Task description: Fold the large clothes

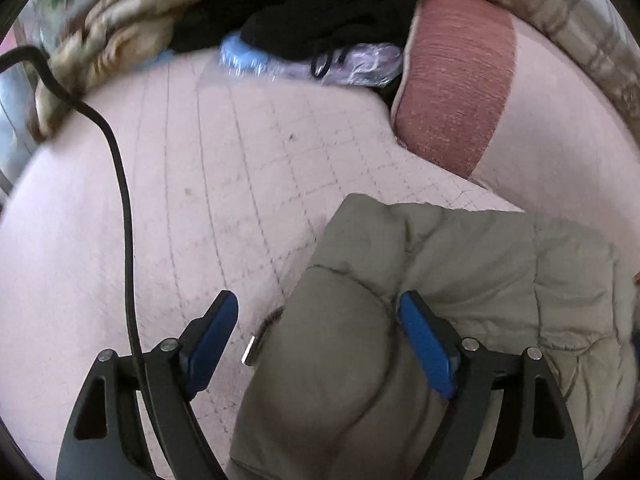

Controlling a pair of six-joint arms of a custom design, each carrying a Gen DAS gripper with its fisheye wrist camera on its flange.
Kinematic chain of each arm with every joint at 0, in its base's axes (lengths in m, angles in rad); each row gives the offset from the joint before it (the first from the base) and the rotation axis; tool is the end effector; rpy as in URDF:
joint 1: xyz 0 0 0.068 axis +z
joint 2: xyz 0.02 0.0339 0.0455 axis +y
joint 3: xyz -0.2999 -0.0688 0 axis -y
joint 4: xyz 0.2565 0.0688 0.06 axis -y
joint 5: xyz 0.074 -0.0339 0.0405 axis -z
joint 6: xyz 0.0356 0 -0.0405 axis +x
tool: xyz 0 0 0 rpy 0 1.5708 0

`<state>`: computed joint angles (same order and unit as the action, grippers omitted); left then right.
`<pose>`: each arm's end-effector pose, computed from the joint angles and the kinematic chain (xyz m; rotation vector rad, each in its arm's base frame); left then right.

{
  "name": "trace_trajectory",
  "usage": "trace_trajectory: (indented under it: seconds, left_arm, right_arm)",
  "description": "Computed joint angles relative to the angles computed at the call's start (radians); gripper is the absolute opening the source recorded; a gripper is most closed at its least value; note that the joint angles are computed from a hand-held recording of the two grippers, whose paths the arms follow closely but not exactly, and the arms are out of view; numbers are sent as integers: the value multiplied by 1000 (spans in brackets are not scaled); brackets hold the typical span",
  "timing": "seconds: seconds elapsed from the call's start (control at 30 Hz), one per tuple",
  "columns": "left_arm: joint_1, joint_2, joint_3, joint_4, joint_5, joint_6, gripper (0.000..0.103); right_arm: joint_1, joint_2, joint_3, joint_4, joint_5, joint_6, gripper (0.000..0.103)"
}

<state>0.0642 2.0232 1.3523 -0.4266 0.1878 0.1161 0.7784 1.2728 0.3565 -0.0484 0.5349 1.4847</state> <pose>0.4385 0.0215 0.1738 0.1288 2.6455 -0.1909 0.1518 0.1242 0.1472 1.0160 2.1658 0.3968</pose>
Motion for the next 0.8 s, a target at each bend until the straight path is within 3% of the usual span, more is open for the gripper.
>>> trace_trajectory:
  seconds: [0.1, 0.17, 0.27, 0.37, 0.4, 0.47, 0.53, 0.67, 0.8]
  left_arm:
    - [1, -4, -19, 28, -8, -5, 83]
    - [-3, -17, -23, 28, -25, -4, 83]
    - [8, -59, -45, 31, -53, 35, 83]
    - [62, -120, -101, 49, -55, 93, 83]
    - [84, -133, -112, 48, -47, 109, 83]
    - [130, -172, -149, 55, -53, 145, 83]
    - [177, -220, -190, 58, -41, 181, 83]
    - [267, -367, -292, 20, 82, 255, 83]
    - [286, -495, -416, -6, 168, 331, 83]
  right_arm:
    - [6, -10, -51, 73, 12, 53, 9]
    - [17, -19, -31, 12, 16, 68, 9]
    - [44, -50, 53, -208, 29, 92, 13]
    - [144, -124, 99, -489, 77, 218, 21]
    - [205, -104, 145, -660, 84, 329, 43]
    - [332, -56, 204, -920, 92, 555, 77]
    - [490, -37, 237, -1073, 88, 762, 78]
    - [698, 48, 332, -1172, 83, 929, 78]
    - [732, 208, 451, -1109, 120, 837, 78]
